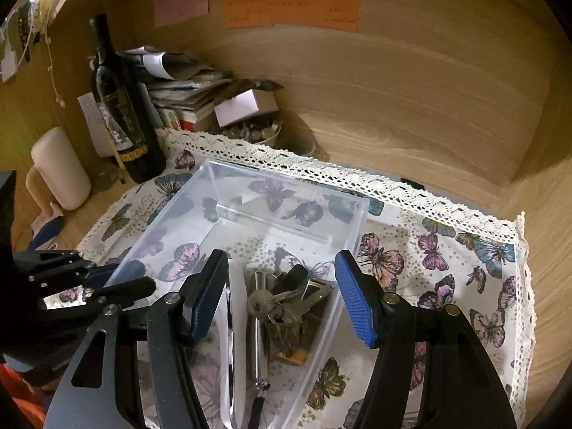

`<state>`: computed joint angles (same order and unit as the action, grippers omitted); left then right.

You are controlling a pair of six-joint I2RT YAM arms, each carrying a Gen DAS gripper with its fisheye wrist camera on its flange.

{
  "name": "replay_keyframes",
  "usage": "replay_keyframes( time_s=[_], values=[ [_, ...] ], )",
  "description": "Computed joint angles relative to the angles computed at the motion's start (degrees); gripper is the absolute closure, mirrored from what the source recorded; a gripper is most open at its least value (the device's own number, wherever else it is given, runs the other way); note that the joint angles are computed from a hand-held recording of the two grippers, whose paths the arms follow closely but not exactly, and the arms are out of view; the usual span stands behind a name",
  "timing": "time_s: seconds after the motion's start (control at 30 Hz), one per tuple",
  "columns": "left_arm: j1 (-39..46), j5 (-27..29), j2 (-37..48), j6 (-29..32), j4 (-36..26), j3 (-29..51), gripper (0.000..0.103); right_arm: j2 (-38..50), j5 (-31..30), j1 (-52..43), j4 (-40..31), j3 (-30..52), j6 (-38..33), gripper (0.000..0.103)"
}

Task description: Organize rigid objects

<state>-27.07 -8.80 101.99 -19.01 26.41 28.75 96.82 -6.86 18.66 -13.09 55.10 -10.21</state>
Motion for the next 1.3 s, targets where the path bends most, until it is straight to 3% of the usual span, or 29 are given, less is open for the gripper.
replay_keyframes(
  time_s=[0.2,0.33,0.4,0.47,0.53,0.63,0.7,0.9,1.3],
  values=[
    [0.2,-1.2,-2.8,-0.7,-0.4,-1.2,0.085,-5.9,-1.2,-1.4,0.5,-4.0,0.5,0.042],
    [-1.9,-5.2,-8.4,-1.7,0.6,-4.4,0.054,-11.7,-1.6,-2.5,1.7,-8.2,1.0,0.034],
    [-3.9,-8.3,-11.9,-1.8,1.3,-6.2,0.046,-14.5,-1.2,-2.8,2.4,-10.1,1.3,0.028],
    [-6.6,-12.3,-16.0,-2.0,1.5,-8.0,0.033,-17.8,-1.5,-3.4,2.4,-11.9,1.3,0.025],
    [-9.5,-16.2,-20.1,-2.4,2.1,-9.8,0.019,-21.4,-1.5,-3.9,2.8,-13.9,1.8,0.016],
    [-13.8,-21.3,-25.2,-3.2,1.2,-11.3,0.01,-27.5,-1.1,-4.4,3.1,-17.0,2.1,0.009],
    [-16.1,-23.9,-27.5,-3.4,1.1,-11.9,0.006,-31.6,-1.3,-5.0,2.9,-18.8,2.8,0.0],
    [-24.2,-32.9,-32.1,-3.8,1.6,-13.4,0.002,-41.7,-0.9,-5.9,0.9,-22.4,3.5,0.0],
    [-33.0,-40.6,-33.3,-5.3,1.8,-13.6,0.001,-54.8,1.0,-6.4,-2.8,-26.0,4.4,0.0]
  ],
)
